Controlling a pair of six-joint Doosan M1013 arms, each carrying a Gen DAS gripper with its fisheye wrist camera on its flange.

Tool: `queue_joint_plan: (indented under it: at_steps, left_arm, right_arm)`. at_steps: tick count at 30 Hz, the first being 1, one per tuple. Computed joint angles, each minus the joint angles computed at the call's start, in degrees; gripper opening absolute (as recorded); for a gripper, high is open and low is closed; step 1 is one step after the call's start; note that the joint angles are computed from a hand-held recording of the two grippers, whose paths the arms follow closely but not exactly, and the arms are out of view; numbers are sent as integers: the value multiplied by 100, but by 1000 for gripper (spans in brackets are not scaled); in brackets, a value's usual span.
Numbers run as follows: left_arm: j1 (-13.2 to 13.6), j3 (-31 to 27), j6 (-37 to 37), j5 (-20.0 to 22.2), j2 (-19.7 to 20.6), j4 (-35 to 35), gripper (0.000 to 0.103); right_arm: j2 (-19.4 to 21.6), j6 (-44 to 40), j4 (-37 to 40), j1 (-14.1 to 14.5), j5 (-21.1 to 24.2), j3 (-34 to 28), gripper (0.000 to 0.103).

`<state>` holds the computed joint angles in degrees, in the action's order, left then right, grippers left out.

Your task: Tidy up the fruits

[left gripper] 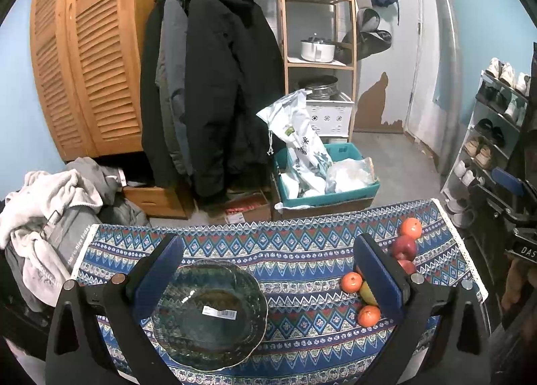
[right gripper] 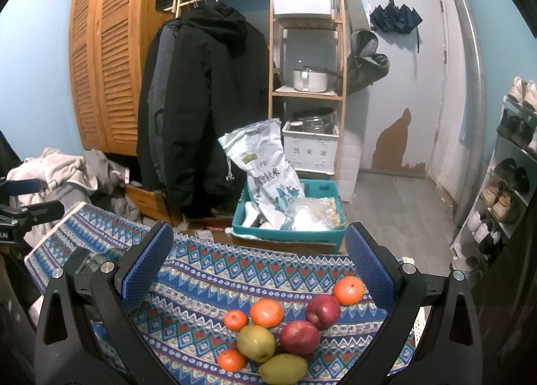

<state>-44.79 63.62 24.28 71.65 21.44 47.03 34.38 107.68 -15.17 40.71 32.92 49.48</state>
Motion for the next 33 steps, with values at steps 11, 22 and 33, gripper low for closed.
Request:
queue_joint_plan:
  at_steps: [11,22,33]
  left_arm:
    - [1,32,-22,-27,-22,-3,102]
    - [-1,43,-13,-21,-28,-6,102]
    - [2,51,-12,-38,-35,-7,102]
  right_arm:
    - [-16,-42,27,-3,-35,44,100]
    - [-24,-87,55,15,-73,52,100]
    - [-55,-34,32,-27,-153,83,100]
